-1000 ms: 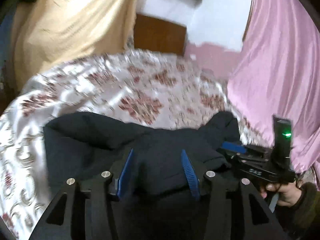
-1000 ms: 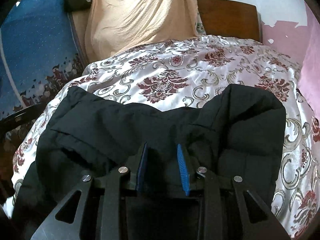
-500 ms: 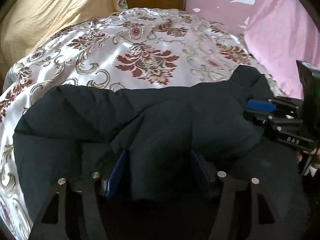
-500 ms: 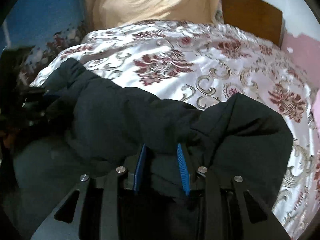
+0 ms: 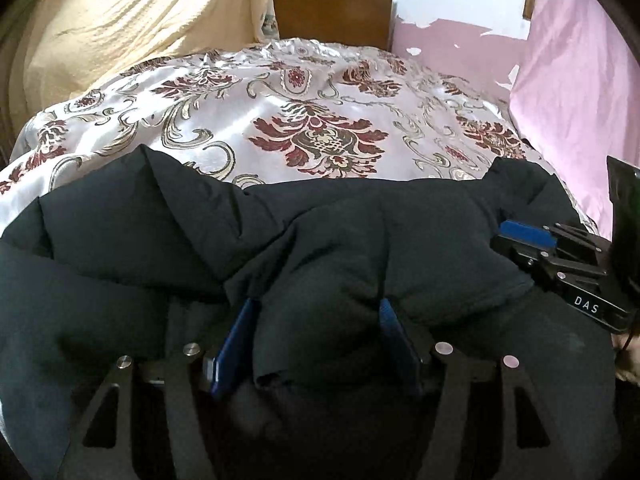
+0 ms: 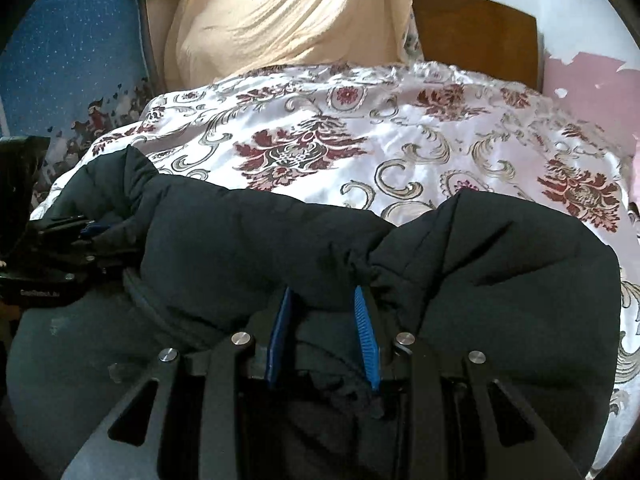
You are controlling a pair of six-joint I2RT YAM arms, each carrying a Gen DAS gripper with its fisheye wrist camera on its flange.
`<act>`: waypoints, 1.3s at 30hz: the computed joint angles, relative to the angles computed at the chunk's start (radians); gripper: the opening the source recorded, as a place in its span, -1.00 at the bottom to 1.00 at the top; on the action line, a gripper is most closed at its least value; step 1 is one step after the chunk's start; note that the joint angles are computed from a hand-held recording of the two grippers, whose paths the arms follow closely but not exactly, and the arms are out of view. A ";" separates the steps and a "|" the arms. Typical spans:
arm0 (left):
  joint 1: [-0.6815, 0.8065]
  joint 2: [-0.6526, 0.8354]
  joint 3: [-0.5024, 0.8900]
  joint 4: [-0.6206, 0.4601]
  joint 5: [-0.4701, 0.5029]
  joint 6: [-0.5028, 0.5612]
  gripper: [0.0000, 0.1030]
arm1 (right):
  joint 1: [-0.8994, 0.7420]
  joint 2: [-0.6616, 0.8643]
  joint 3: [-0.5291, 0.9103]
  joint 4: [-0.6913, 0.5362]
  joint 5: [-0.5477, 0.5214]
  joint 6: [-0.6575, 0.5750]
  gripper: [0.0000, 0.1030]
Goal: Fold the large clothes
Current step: 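Open both grippers and release the folded jacket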
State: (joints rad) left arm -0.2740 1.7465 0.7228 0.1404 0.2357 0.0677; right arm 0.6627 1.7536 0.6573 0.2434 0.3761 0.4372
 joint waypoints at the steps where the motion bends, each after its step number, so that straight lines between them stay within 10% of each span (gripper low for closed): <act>1: -0.002 0.002 -0.002 0.011 -0.003 -0.003 0.25 | -0.003 0.007 -0.001 0.013 -0.003 0.003 -0.45; 6: 0.034 -0.060 -0.086 0.095 0.061 -0.017 0.29 | 0.035 -0.010 -0.007 0.008 0.072 -0.001 -0.40; 10: 0.042 -0.168 -0.106 -0.005 0.031 -0.034 0.60 | 0.077 -0.101 -0.027 -0.076 0.127 0.051 0.53; 24: 0.017 -0.571 -0.191 -0.328 -0.090 -0.151 0.92 | 0.209 -0.496 -0.201 -0.278 0.210 0.383 0.55; 39: -0.130 -1.278 -0.134 -0.870 -0.238 -0.276 1.00 | 0.792 -0.581 0.129 -1.125 0.641 0.980 0.78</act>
State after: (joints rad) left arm -0.4038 0.4690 0.5890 -0.7299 -0.0020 -0.2083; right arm 1.4546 1.1723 0.7862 -0.8820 1.0170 1.4169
